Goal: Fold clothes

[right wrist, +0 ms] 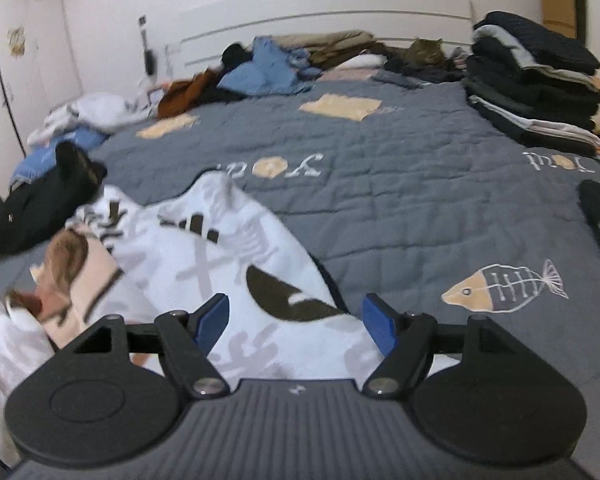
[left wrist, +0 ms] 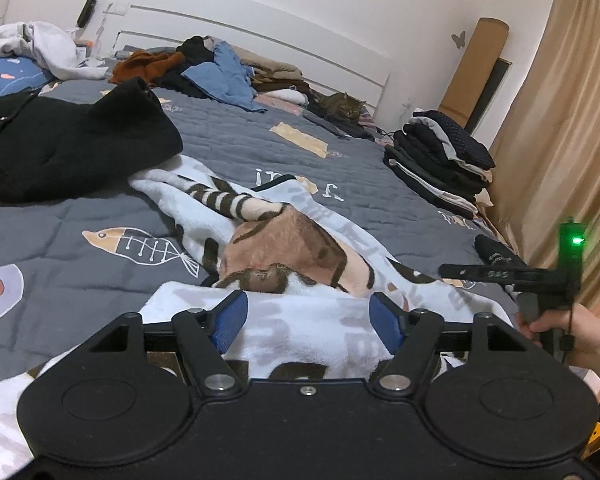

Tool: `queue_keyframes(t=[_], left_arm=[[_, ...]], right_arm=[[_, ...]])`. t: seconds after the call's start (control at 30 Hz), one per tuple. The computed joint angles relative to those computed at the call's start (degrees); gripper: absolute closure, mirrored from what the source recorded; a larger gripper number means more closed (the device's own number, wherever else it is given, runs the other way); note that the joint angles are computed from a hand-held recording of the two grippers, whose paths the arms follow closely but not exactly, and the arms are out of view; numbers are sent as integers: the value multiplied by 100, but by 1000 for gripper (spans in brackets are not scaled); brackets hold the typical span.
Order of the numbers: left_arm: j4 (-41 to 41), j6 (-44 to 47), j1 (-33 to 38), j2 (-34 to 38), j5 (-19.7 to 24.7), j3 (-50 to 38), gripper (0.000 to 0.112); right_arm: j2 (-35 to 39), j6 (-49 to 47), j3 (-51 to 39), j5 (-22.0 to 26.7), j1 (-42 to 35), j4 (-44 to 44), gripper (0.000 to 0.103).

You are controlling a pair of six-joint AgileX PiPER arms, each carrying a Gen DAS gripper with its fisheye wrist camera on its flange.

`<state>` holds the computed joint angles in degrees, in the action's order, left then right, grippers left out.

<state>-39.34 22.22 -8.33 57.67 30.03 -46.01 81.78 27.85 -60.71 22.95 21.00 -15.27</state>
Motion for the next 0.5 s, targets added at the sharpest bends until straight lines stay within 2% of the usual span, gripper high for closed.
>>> queue_keyframes(t=[0.1,0.27,0.37,0.5], left_arm=[[-4,-7,23,52,-6,10,46],[37,-35,19,104,20,13,46],[-17,-25,41,96,68,18,45],[-399,240,176,116,280,9,44]], right_arm=[[196,137,-12,-53,-6,-297,30],[378,885,105,-272,-119,-909,30],[487,276,60,-290,-207,-290,30],[704,256,-12,-162,-46,-537,28]])
